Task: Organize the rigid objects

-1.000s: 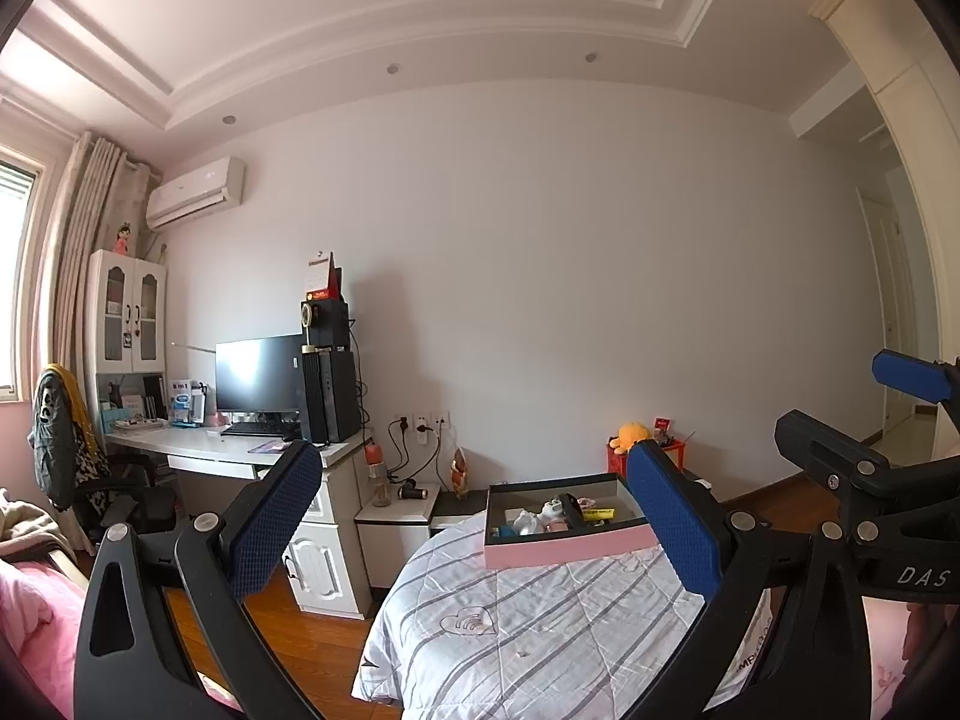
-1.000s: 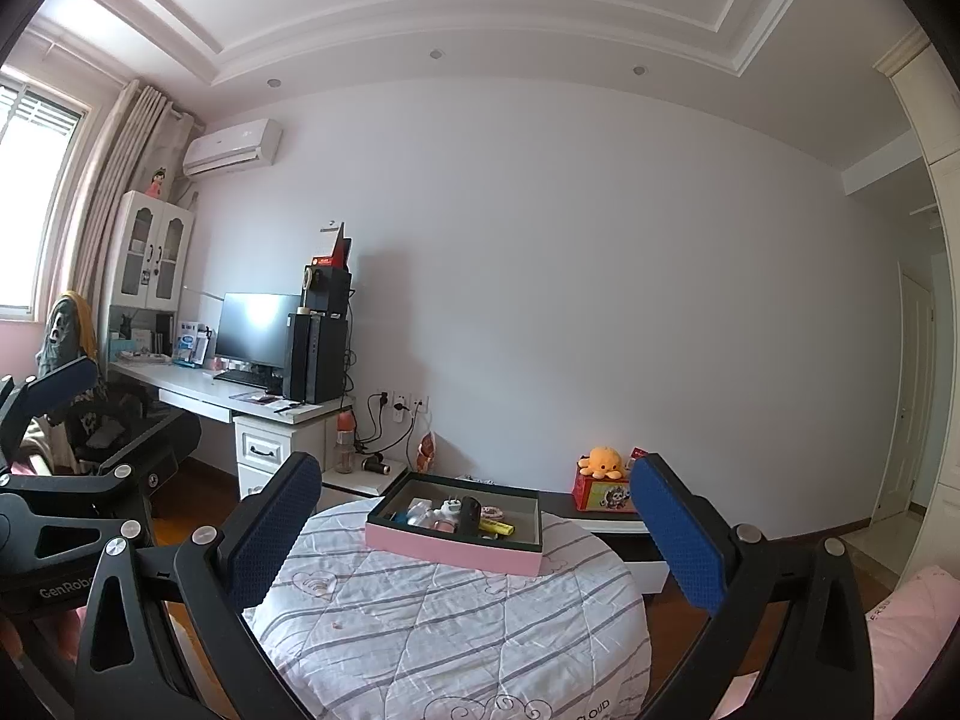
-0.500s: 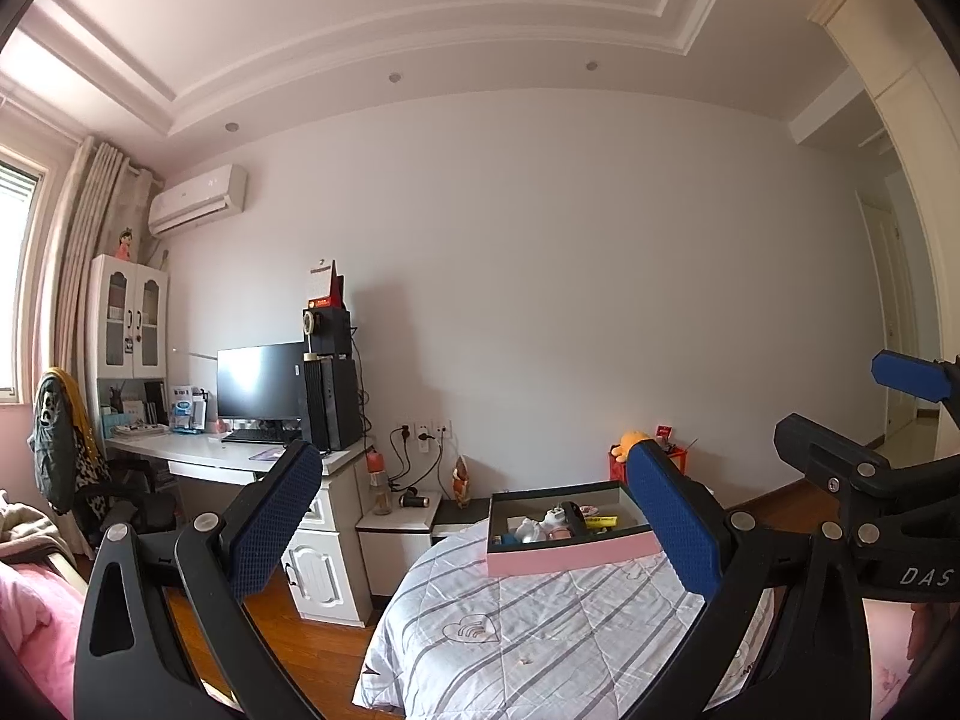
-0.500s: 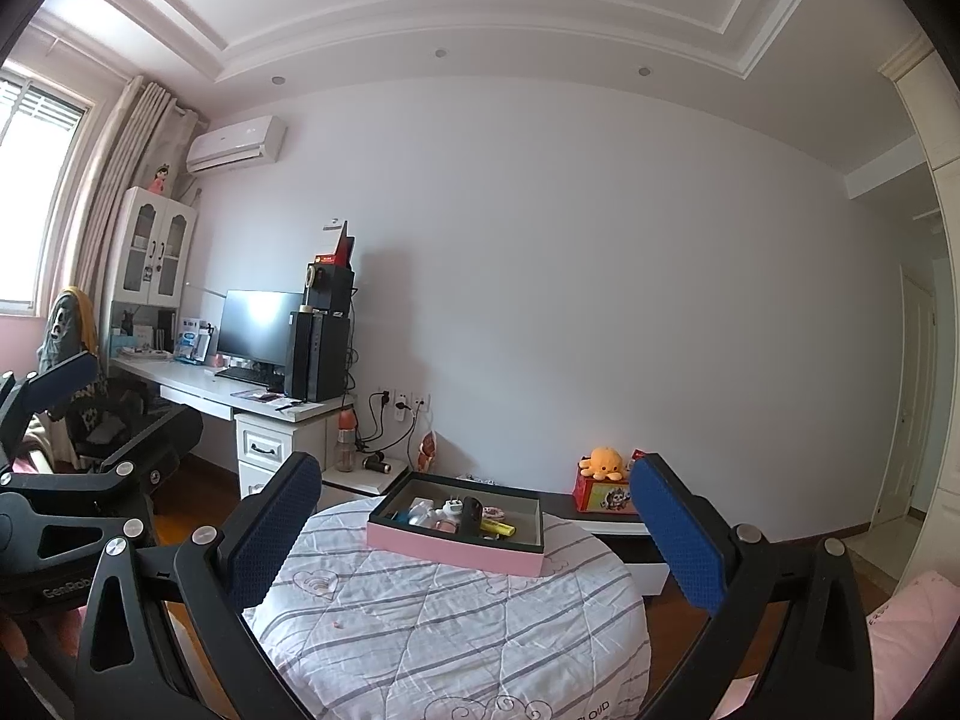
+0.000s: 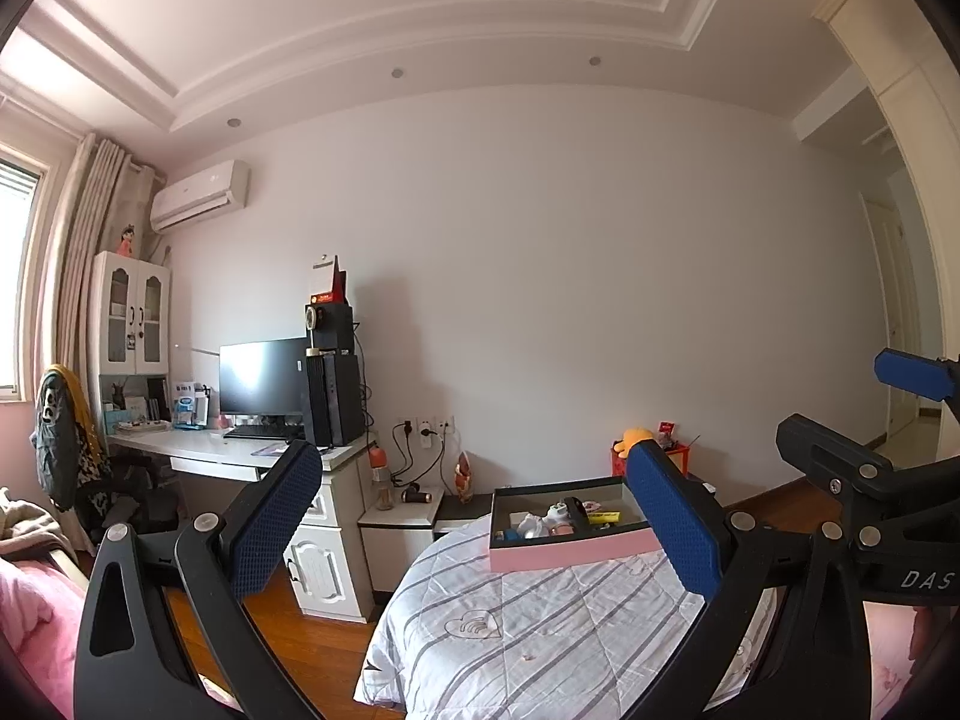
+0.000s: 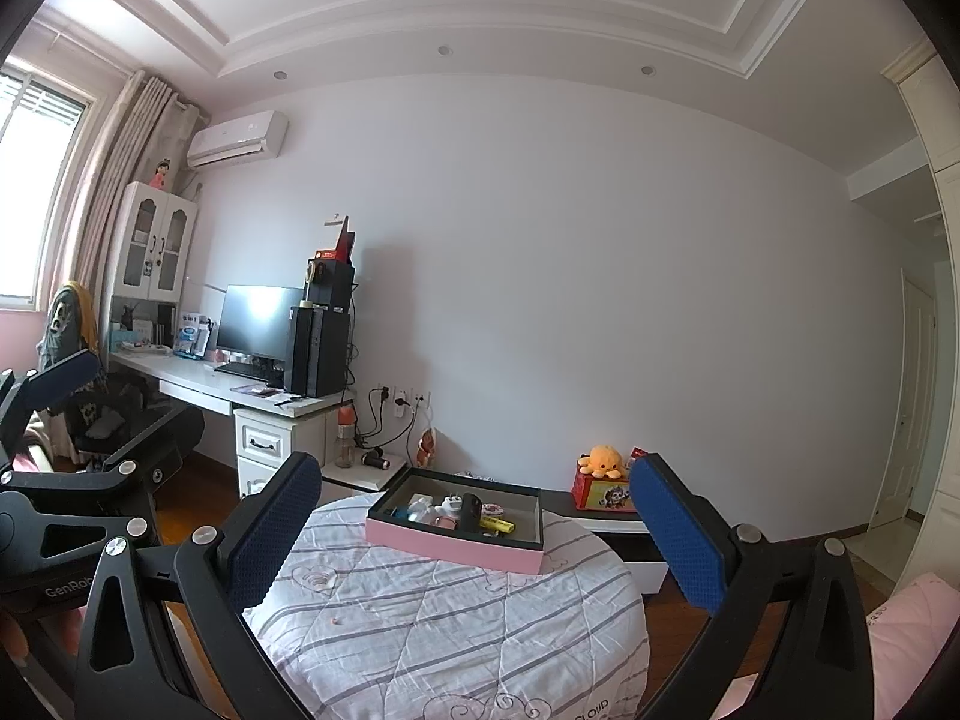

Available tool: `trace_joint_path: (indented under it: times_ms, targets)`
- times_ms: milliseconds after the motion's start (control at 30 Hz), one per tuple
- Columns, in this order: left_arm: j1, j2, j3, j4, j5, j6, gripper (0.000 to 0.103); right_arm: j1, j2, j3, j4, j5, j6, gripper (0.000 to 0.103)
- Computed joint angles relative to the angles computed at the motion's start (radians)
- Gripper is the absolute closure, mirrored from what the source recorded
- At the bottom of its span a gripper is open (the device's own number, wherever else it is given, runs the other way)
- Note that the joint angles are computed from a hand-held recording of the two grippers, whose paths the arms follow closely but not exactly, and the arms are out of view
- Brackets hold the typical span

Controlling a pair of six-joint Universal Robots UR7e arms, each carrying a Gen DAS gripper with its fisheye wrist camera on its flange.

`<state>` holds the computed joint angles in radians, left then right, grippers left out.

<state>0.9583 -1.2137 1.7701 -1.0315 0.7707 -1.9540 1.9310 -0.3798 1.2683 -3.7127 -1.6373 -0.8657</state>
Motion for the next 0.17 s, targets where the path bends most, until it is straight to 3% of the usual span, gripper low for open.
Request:
trace_joint_path:
  times_ms: [167]
  targets:
    - [0.001, 0.002, -0.005, 0.003, -0.008, 0.004, 0.000, 0.001, 0.003, -0.003, 0.006, -0.008, -0.003, 0.000]
